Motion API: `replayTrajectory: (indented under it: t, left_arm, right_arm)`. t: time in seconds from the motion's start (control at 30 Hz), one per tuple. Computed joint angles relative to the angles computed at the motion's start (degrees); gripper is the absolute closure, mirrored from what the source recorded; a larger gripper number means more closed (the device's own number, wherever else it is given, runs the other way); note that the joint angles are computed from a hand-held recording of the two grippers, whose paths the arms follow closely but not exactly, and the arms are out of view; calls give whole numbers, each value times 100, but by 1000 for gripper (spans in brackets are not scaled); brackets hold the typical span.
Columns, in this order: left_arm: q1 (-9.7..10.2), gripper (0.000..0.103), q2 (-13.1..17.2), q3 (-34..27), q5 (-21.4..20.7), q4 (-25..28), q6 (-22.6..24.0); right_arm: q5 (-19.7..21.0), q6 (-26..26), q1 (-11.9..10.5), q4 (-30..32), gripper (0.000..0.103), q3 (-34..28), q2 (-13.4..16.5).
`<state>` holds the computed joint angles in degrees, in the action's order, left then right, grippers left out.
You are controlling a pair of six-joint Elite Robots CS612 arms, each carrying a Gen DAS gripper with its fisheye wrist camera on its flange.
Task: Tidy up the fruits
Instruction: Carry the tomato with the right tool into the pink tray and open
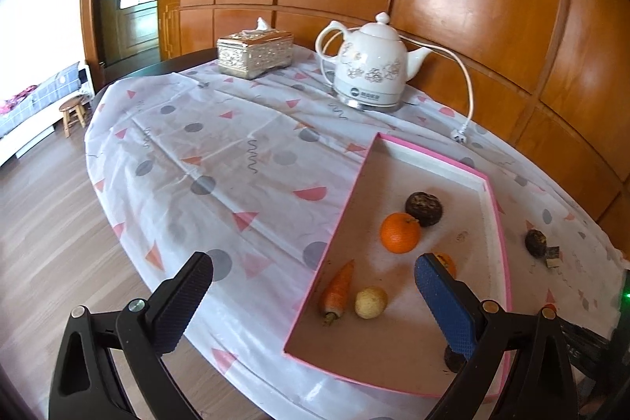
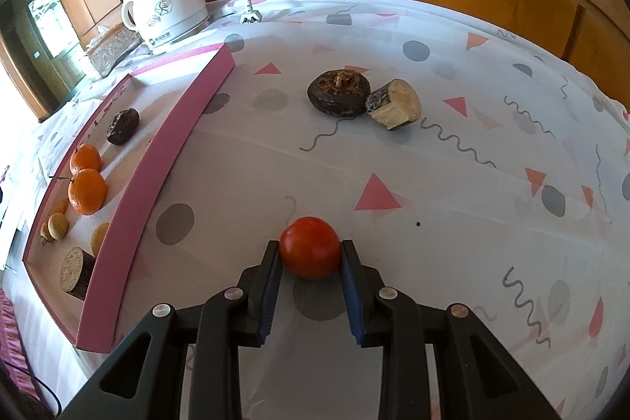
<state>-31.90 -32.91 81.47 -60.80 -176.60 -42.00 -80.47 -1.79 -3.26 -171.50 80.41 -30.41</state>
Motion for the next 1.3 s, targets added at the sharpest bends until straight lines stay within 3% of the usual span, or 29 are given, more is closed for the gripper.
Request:
replayTrajectory:
  t: [0.17,0.53,0.77,1.03,1.3]
  left_arm:
    - [11,0,-19,28,135,85,-229]
    - [55,0,-26,56,151,191,-522]
    - [96,0,-38,74,114,299,-775]
    - [115,0,-38,69,86,374,-830]
    - [122,0,-41,74,17,347,-796]
  right_arm:
    - [1,135,7,54,74,21,-41]
    - [866,-128,136,-239,74,95,-228]
    - [1405,-575,338,17,74,-142,-197]
    - [1491,-1129,596,576,73,-380,-58]
    - [1699,-1048,534,436,67,-209,-127]
